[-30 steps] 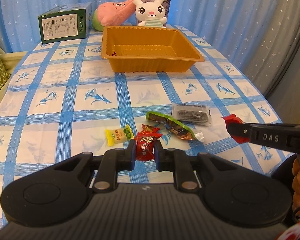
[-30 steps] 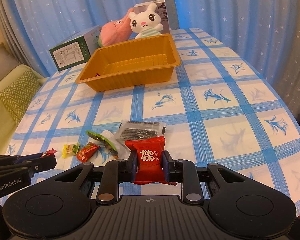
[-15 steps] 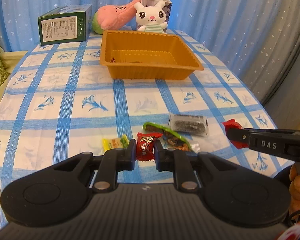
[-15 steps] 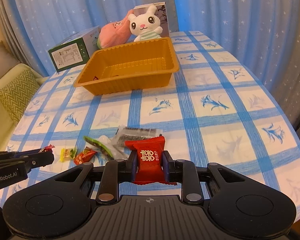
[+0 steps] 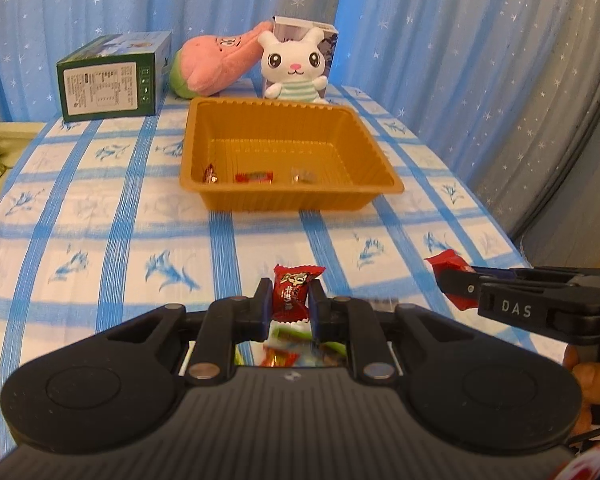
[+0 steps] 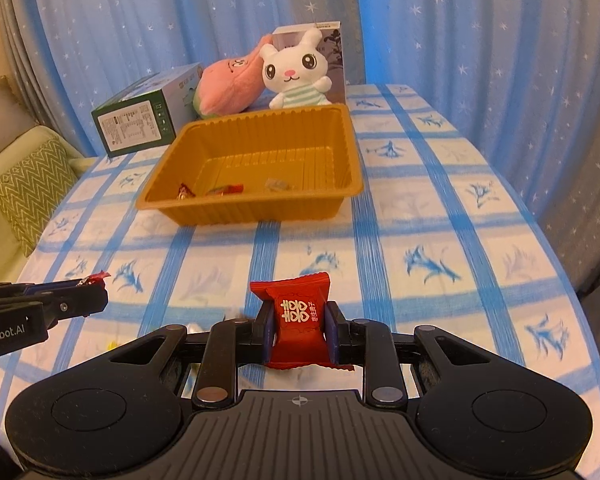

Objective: Organize snacks
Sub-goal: 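Carry both red packets over the orange tray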

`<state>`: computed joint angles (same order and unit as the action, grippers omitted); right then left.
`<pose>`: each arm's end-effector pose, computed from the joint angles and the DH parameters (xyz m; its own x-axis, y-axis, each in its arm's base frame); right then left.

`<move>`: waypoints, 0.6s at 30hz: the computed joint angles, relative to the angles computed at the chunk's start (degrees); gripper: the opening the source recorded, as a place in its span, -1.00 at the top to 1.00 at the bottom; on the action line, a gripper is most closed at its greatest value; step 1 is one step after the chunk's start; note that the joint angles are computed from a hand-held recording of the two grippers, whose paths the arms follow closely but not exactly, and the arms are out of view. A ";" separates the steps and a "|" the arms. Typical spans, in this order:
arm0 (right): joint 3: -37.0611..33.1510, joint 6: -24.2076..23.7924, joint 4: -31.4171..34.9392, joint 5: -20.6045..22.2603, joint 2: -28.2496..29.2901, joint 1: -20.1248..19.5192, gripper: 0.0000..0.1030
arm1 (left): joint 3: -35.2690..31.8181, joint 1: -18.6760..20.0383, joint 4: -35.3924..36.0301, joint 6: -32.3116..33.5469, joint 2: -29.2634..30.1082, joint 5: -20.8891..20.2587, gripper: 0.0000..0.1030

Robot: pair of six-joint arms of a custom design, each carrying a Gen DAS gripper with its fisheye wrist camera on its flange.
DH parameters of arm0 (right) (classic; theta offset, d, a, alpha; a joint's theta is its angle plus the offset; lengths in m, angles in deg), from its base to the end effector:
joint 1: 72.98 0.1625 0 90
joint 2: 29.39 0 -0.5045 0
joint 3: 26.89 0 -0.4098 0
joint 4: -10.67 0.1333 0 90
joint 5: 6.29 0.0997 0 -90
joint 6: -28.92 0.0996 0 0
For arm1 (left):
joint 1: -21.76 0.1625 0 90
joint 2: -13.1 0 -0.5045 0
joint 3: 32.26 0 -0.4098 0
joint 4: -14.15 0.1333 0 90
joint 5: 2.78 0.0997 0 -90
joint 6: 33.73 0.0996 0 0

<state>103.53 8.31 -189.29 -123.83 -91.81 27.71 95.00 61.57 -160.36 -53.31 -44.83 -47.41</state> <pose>0.1822 -0.4951 0.2307 -0.8207 -0.1268 0.5572 -0.4560 0.7330 -0.5048 -0.2741 -0.4943 0.1652 -0.8071 0.1890 -0.5594 0.4998 0.7230 -0.4769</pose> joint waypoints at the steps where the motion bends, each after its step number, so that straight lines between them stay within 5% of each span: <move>1: -0.66 -0.35 0.28 0.11 0.22 -0.07 0.50 | -0.64 0.39 -0.25 0.56 0.27 -0.27 0.69; 18: -14.50 -2.06 9.05 2.90 4.81 -0.97 0.50 | -13.30 6.83 -1.12 8.45 6.47 -2.31 0.69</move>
<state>89.02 6.25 -180.24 -120.93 -87.00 26.74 81.70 68.40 -161.48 -44.86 -38.36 -49.72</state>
